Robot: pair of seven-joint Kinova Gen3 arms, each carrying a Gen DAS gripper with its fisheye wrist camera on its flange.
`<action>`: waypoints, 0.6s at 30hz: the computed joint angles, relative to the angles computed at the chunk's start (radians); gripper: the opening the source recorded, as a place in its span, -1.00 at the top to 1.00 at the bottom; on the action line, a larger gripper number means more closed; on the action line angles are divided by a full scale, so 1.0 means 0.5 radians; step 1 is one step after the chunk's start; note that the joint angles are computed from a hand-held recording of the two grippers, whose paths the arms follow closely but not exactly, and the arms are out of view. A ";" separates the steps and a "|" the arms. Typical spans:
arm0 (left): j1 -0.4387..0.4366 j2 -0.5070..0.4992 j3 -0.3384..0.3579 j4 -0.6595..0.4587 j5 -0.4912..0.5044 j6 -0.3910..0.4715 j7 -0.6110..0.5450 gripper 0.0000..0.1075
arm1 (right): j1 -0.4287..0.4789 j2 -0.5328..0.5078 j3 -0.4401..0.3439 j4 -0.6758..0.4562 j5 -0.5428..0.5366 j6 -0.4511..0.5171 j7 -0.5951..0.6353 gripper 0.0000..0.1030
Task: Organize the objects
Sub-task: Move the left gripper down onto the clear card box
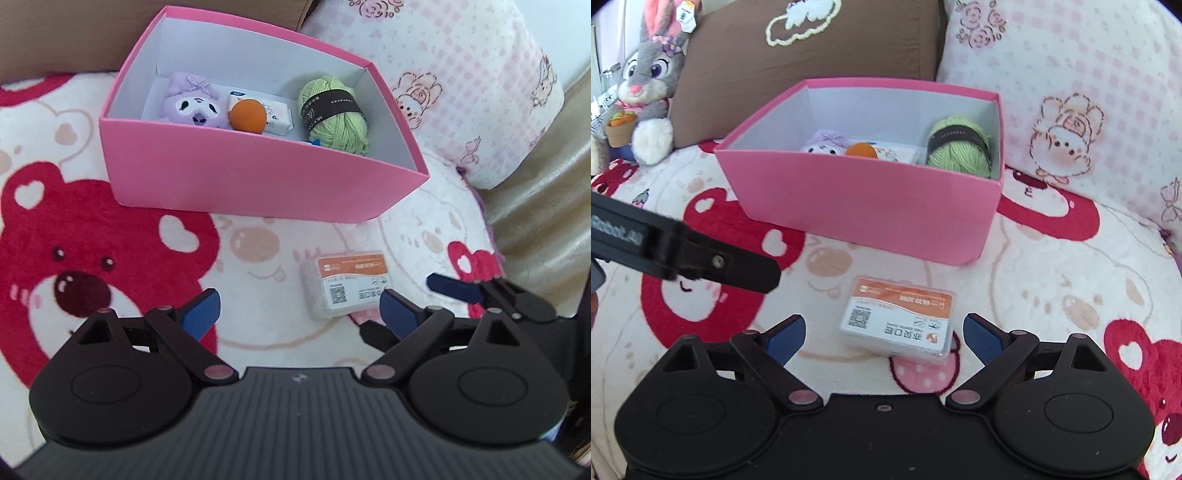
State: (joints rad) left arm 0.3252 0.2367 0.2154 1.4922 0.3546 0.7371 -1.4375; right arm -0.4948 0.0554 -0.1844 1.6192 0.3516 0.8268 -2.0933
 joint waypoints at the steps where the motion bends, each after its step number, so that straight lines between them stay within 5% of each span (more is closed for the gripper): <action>1: -0.013 0.001 0.011 0.021 0.033 -0.033 -0.030 -0.73 | 0.008 0.013 0.004 -0.008 -0.026 0.002 0.021 -0.84; 10: -0.097 0.015 0.114 0.233 0.345 -0.346 -0.345 -0.54 | -0.153 0.058 0.026 0.021 0.329 0.000 -0.307 -0.84; 18: -0.111 0.061 0.139 0.308 0.459 -0.460 -0.405 -0.54 | -0.125 0.130 0.034 0.002 0.319 0.030 -0.267 -0.83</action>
